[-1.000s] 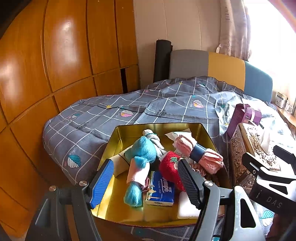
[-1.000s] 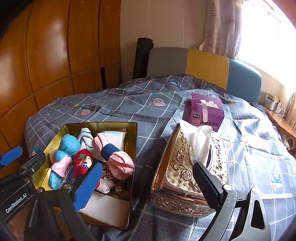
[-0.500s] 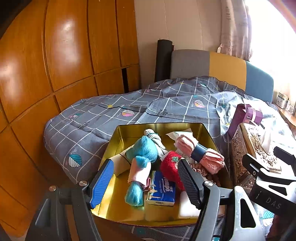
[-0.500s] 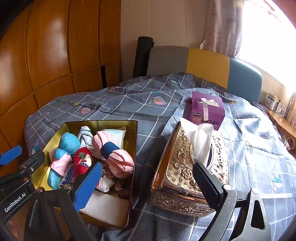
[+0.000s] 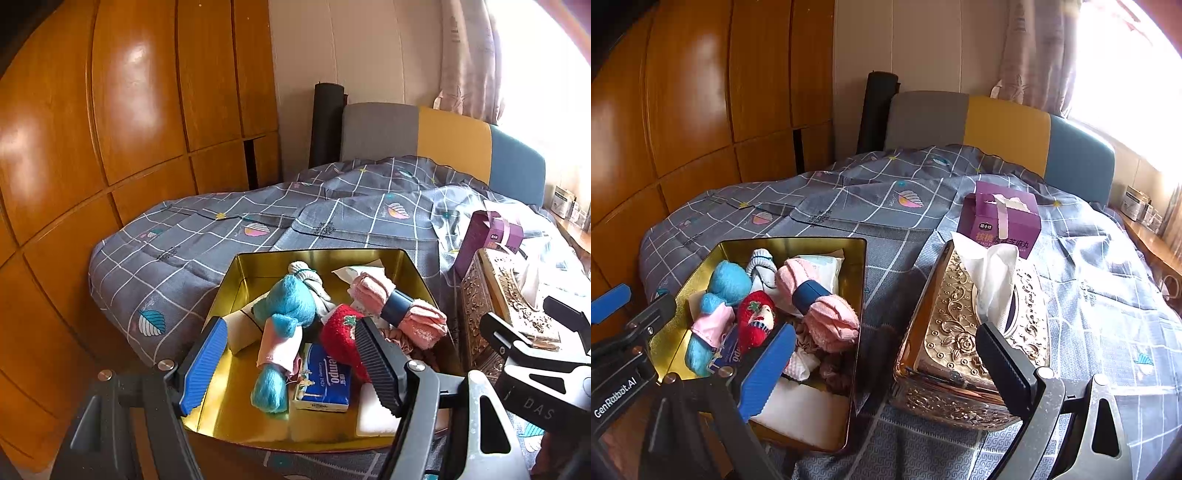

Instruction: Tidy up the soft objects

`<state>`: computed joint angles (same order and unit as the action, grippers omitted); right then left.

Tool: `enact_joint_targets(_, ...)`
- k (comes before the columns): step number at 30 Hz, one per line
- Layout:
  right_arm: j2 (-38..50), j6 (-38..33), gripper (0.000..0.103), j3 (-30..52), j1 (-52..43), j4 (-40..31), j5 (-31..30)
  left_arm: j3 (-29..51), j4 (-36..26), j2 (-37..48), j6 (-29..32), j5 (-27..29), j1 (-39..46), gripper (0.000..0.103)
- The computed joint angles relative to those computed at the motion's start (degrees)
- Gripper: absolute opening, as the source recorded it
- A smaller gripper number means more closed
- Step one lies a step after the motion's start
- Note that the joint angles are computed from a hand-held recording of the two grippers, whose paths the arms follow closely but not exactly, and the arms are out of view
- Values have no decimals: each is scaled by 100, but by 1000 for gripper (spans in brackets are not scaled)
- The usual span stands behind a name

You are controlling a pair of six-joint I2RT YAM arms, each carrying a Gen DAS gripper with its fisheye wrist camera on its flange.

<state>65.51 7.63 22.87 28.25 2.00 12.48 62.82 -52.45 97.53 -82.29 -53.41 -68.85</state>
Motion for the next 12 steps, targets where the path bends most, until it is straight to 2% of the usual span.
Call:
enact_joint_targets(6,-3,-31,99,-31,9,34,16,-132,322,-106,207,92,9,73)
enact_joint_targets(12,-117,-28,99,-87,-18,70,-4,-45,215,-21,172,27,-35,73)
